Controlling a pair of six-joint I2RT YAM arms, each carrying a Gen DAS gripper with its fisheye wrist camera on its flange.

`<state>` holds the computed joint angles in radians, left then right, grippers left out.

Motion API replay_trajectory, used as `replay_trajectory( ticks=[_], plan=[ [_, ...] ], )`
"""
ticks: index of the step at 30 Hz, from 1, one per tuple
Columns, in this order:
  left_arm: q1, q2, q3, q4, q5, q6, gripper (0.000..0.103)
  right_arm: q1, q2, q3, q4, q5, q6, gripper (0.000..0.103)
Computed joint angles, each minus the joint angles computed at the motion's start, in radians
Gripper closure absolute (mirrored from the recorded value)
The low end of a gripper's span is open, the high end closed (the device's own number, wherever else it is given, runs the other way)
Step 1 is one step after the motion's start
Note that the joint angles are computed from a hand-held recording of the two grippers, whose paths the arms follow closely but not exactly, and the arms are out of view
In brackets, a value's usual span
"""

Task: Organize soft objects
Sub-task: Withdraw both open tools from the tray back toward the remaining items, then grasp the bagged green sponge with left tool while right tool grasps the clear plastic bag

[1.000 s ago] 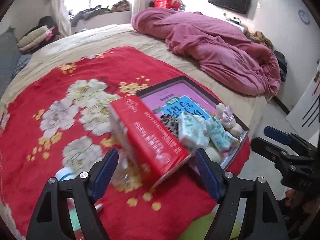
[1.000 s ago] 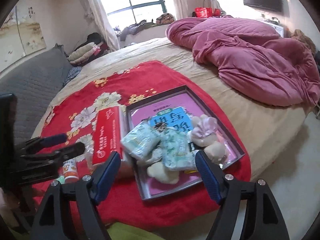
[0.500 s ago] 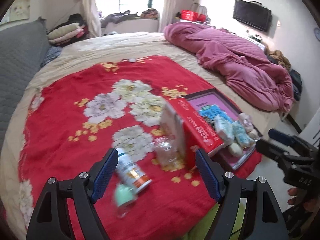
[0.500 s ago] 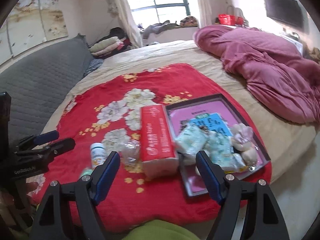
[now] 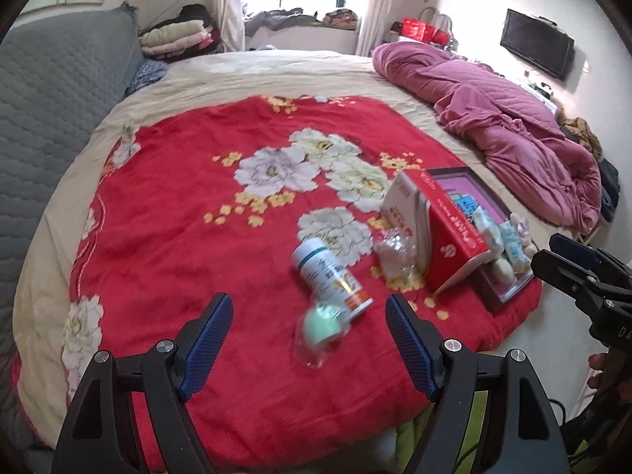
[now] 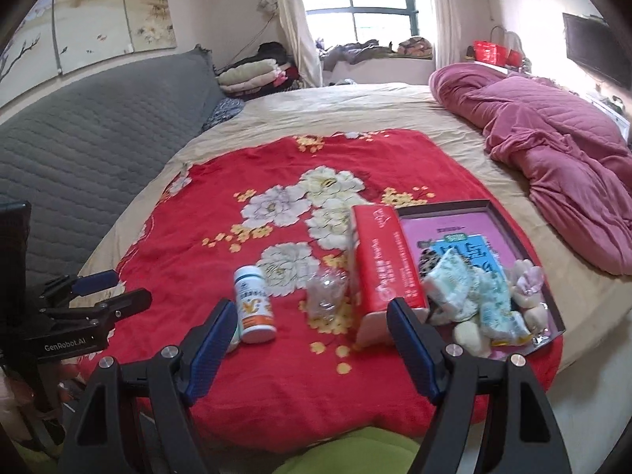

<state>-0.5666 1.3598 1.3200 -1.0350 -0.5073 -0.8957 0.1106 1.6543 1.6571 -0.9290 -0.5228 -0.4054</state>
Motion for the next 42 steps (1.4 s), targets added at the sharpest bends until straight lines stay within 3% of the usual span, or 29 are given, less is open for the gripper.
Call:
replay_trajectory(
  ticks=[17,30,42],
  plan=[
    [-0.014,0.001,-0.103,0.041,0.048,-0.048,0.023,0.078,-0.026,-0.076,0.014,0.054,-0.017,0.025],
    [0.112,0.1,-0.246,0.244,0.221,0.007,0.023,0.141,0.09,-0.085,0.084,0.155,-0.002,0.025],
    [0.174,0.25,-0.214,0.347,0.296,0.066,0.023,0.165,0.192,-0.023,0.1,0.208,-0.004,0.025]
  ],
)
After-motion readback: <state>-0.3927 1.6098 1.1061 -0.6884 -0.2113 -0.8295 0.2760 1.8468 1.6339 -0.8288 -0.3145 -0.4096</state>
